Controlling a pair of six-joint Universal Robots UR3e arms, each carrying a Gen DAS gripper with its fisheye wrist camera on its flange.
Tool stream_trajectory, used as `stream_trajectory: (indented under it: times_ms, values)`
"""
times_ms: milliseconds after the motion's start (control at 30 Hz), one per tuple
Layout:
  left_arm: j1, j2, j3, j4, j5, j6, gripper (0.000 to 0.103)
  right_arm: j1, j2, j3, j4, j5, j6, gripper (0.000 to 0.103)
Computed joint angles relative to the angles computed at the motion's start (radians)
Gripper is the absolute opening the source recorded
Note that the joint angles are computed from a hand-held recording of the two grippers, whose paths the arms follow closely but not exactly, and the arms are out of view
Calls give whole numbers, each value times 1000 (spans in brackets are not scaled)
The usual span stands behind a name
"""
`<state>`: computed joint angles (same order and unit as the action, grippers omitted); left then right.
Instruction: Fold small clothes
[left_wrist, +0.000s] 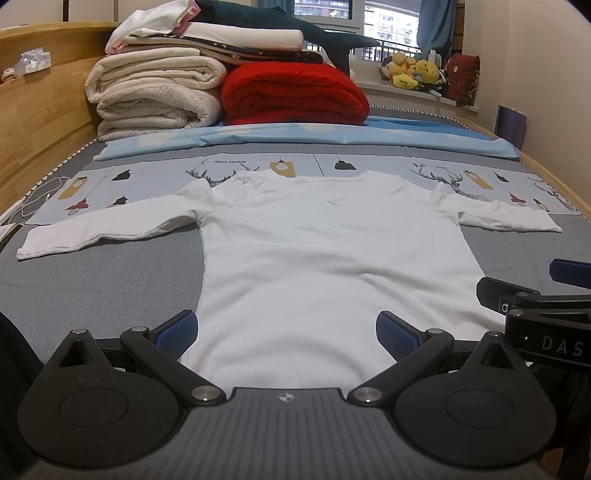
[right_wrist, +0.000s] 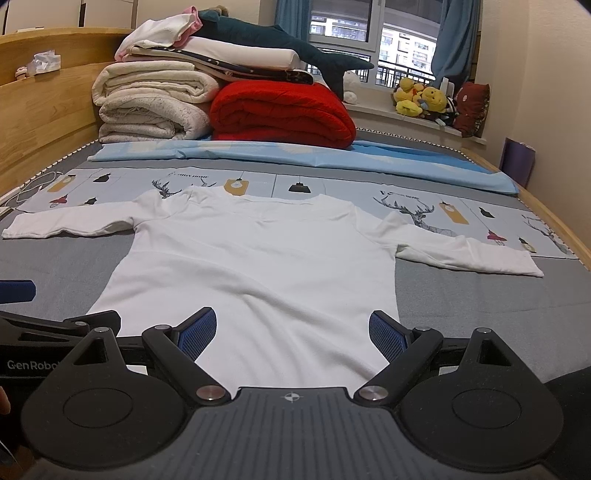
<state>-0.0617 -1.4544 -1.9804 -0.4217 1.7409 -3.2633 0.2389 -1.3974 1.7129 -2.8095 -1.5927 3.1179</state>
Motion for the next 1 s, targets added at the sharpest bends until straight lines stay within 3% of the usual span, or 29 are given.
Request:
stream_trajectory:
  times_ms: [367, 567, 800, 1000]
  values:
    - [11, 5, 1, 27, 11, 11, 103, 0, -1, 11, -27, -9, 10, 89]
    - [61, -15, 96, 76, 0, 85, 103, -4, -5, 38, -113, -36, 39, 87]
    - [180, -194, 371, 164, -146, 211, 103, -39, -6, 75, -225, -10, 78, 83]
    - [252, -513, 761, 191, -201, 319, 103, -51, -13, 70, -194, 14, 81, 83]
